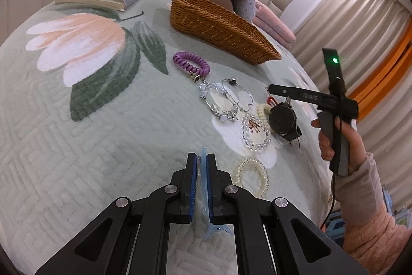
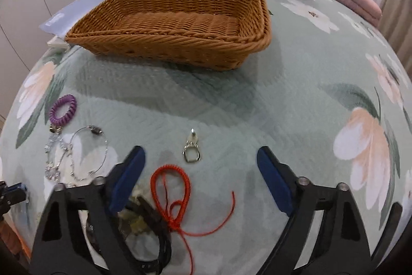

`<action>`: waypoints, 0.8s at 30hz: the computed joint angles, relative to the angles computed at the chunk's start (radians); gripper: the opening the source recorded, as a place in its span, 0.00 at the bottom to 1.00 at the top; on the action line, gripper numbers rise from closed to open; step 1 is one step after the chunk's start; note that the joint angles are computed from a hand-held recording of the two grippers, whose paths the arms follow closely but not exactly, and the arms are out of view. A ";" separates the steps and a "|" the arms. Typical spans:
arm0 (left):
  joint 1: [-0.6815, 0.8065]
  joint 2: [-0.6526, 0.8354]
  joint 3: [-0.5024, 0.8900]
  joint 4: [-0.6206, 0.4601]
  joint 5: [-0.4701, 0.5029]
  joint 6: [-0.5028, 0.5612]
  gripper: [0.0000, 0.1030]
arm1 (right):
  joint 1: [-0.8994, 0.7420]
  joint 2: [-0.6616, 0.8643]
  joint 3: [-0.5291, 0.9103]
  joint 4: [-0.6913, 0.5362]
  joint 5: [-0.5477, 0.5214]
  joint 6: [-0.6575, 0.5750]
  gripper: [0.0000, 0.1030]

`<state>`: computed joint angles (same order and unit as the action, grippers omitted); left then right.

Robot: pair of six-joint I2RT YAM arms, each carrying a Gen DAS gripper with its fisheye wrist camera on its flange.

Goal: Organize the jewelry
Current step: 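Grasp the small silver buckle charm with the right tool, then drop the silver charm into the basket while the left tool drops the blue clip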

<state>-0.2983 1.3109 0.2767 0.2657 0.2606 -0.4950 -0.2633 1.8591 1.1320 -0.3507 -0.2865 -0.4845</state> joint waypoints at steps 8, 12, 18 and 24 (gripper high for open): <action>0.004 0.010 0.007 0.007 0.001 0.010 0.07 | 0.032 0.059 0.054 -0.038 0.000 -0.026 0.25; -0.004 0.028 0.017 0.012 -0.006 0.015 0.07 | 0.044 0.059 0.054 -0.042 -0.017 -0.041 0.13; 0.093 -0.005 0.034 0.005 0.135 0.044 0.07 | 0.018 0.009 0.012 -0.025 -0.091 -0.057 0.13; 0.223 -0.057 0.097 -0.060 0.303 0.079 0.07 | 0.003 -0.104 -0.034 -0.023 -0.160 -0.071 0.13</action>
<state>-0.0753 1.2540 0.3738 0.2056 0.5636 -0.4164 -0.2601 1.7550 1.0975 -0.3740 -0.4469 -0.5555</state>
